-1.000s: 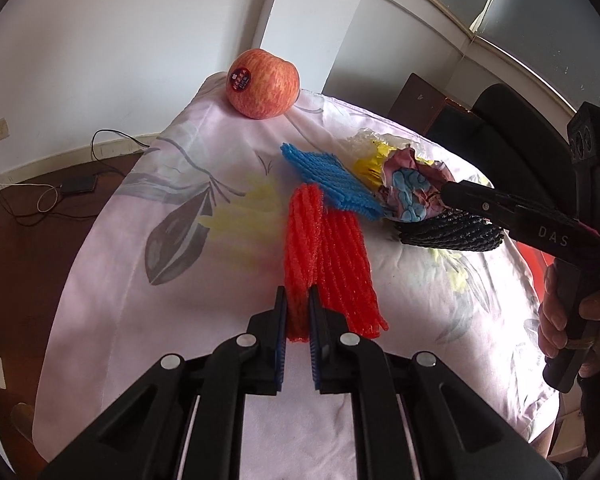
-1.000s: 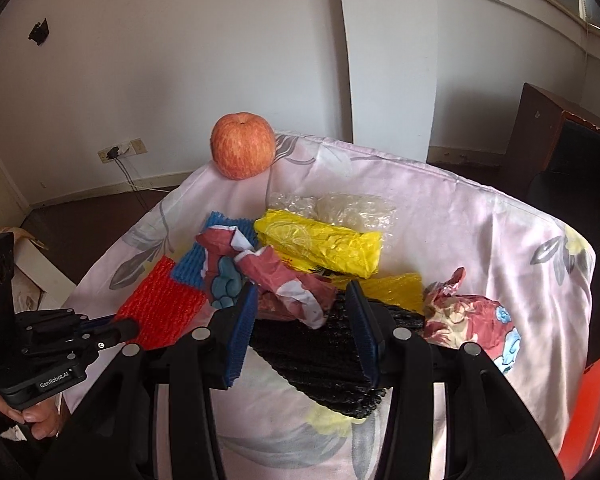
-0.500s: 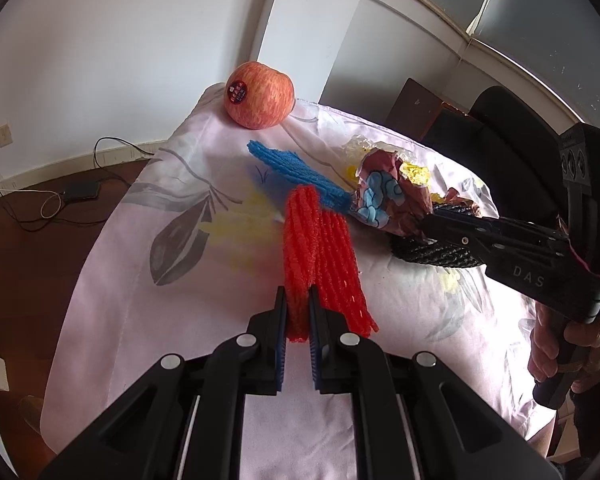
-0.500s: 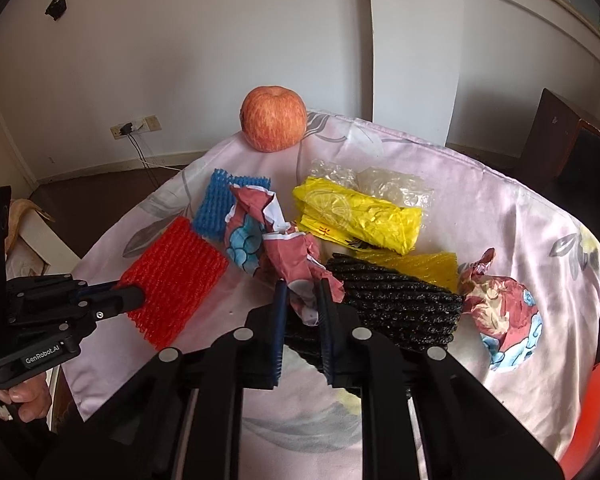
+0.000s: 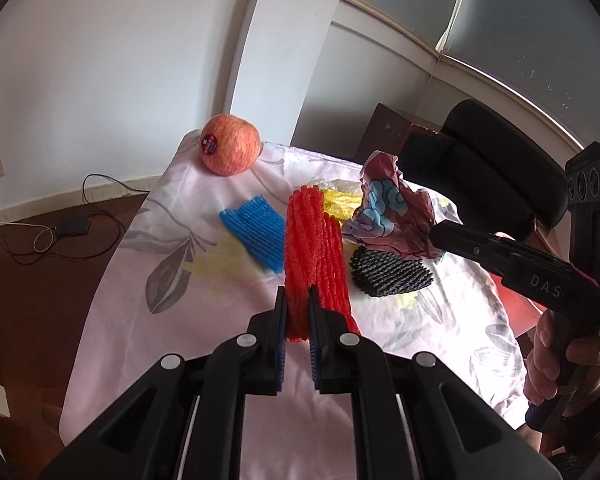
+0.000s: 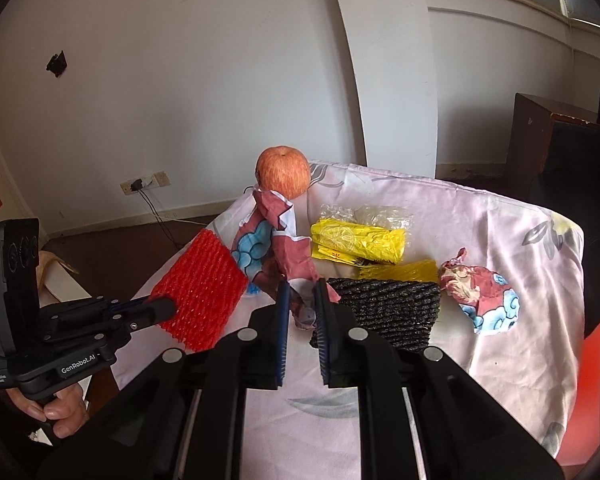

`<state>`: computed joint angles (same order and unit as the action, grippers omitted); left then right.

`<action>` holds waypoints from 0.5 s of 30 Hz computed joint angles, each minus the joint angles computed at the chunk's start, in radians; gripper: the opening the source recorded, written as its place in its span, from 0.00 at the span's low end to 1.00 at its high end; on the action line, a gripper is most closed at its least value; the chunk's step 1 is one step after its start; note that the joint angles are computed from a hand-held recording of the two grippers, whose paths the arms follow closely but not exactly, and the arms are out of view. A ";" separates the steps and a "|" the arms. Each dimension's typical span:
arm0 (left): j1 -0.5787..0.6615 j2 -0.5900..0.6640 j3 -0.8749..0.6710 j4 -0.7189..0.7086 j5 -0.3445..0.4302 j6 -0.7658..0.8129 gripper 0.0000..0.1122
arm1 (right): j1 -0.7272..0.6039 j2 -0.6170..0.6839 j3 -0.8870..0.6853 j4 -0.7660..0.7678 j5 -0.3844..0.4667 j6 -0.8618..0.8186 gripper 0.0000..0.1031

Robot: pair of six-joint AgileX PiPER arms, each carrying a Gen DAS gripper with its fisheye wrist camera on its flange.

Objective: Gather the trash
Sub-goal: 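Carry the red net and paper wrapper over the pink bucket with both tools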

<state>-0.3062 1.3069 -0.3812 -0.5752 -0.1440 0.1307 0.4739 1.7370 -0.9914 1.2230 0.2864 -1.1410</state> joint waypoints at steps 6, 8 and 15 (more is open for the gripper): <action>-0.073 0.008 -0.051 -0.203 -0.015 0.199 0.08 | -0.065 -0.080 0.086 0.129 -0.015 -0.083 0.13; -0.094 0.020 -0.071 -0.235 -0.017 0.236 0.08 | -0.092 -0.103 0.118 0.186 -0.021 -0.125 0.13; -0.197 0.093 -0.162 -0.367 -0.036 0.393 0.08 | -0.207 -0.180 0.225 0.351 -0.026 -0.267 0.13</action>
<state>-0.5035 1.4001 -0.5430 -0.9417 -0.1803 0.5235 0.2664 1.5574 -0.7667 1.5739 0.2607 -1.4078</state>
